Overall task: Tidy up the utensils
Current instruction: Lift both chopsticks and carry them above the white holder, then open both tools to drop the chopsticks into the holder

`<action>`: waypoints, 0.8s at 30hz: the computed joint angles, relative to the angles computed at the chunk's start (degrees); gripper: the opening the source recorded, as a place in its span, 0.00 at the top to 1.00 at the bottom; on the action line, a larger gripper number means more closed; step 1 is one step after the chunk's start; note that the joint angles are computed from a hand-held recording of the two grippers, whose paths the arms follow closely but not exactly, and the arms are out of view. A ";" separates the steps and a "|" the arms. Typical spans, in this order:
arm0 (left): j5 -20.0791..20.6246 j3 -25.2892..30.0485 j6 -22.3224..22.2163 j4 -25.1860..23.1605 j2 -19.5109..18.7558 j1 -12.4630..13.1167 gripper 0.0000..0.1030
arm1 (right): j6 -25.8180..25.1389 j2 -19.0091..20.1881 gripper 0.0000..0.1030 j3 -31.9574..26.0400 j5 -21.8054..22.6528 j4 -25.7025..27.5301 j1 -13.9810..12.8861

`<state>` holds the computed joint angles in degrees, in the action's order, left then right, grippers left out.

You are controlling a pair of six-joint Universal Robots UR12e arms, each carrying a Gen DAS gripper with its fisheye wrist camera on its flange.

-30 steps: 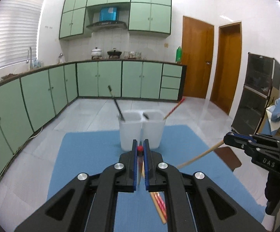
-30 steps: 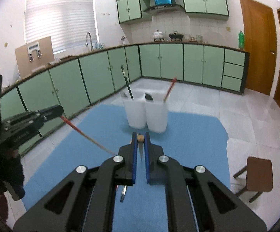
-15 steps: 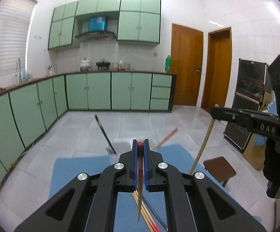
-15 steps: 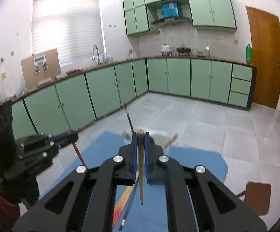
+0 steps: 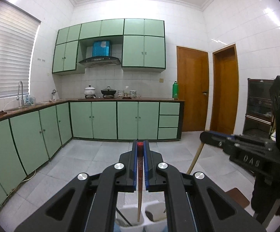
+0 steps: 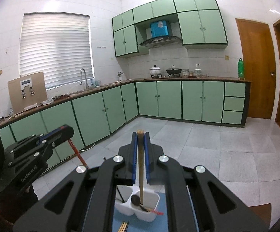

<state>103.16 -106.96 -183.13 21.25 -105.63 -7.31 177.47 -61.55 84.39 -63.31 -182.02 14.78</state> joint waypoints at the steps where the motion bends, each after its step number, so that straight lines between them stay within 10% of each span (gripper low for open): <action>1: 0.51 0.69 0.29 -0.02 -0.88 0.02 0.95 | 0.06 0.80 0.94 -0.79 -0.51 0.53 0.17; 16: -3.77 0.75 -3.91 -6.78 -5.67 2.65 0.91 | -3.96 4.34 0.91 -1.23 -5.23 6.37 2.12; 24: -2.69 -2.92 -3.79 -5.39 -2.61 2.21 0.66 | -1.96 0.92 0.65 3.99 -5.60 0.58 1.34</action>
